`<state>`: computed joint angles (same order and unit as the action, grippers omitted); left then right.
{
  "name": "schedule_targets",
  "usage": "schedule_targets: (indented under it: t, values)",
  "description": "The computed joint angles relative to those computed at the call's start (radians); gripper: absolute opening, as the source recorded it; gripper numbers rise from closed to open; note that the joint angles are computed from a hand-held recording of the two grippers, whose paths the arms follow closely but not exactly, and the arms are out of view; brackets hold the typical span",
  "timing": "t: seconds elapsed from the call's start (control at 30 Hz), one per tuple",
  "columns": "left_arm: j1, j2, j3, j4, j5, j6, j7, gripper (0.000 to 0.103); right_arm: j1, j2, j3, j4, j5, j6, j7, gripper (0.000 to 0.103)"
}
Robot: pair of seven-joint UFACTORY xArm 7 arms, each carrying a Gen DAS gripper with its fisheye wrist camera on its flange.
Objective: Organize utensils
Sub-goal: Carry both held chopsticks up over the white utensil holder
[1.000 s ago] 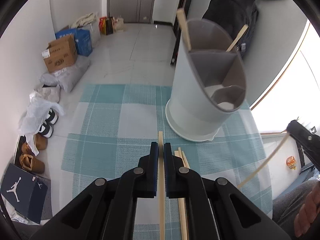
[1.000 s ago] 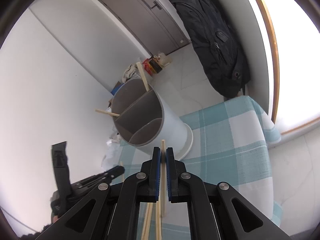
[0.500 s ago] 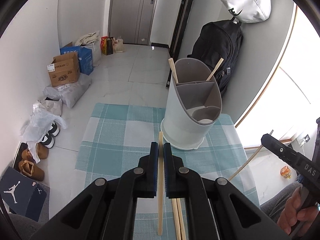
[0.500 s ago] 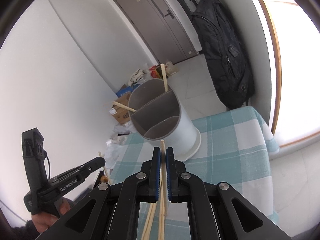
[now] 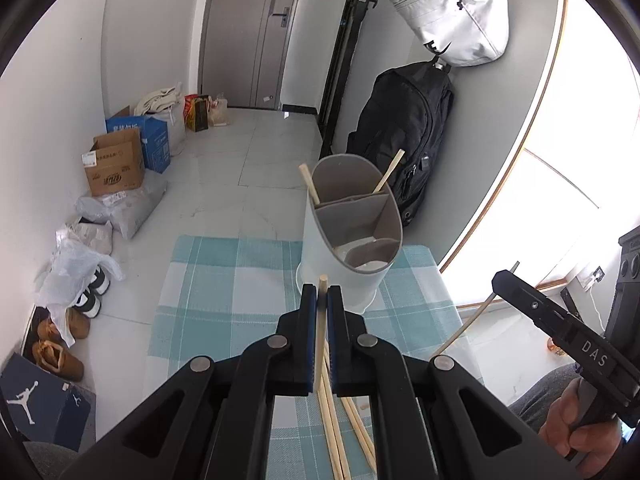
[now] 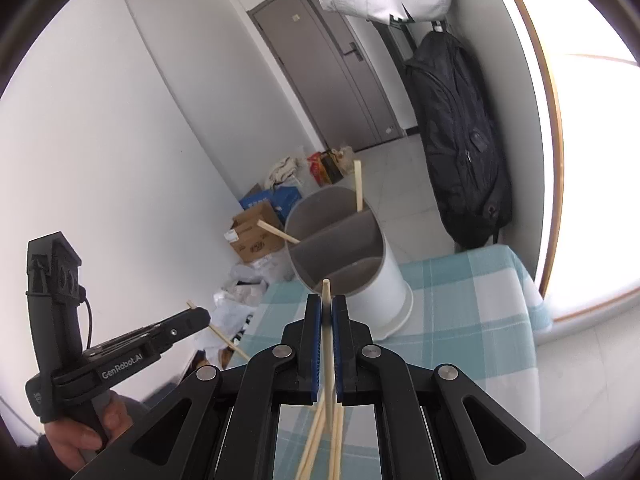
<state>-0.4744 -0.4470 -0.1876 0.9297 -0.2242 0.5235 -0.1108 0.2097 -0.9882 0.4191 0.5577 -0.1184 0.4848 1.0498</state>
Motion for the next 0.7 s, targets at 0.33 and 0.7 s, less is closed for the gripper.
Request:
schedule_targets:
  t: [0.33, 0.7]
  values:
    - [-0.002, 0.036, 0.003, 0.091, -0.010, 0.057, 0.018, 0.001, -0.030, 0.033, -0.029, 0.070, -0.016, 0.020, -0.044, 0.005]
    - [0.014, 0.116, 0.003, 0.278, -0.043, 0.149, 0.031, 0.001, -0.088, 0.098, -0.076, 0.204, -0.030, 0.033, -0.142, 0.005]
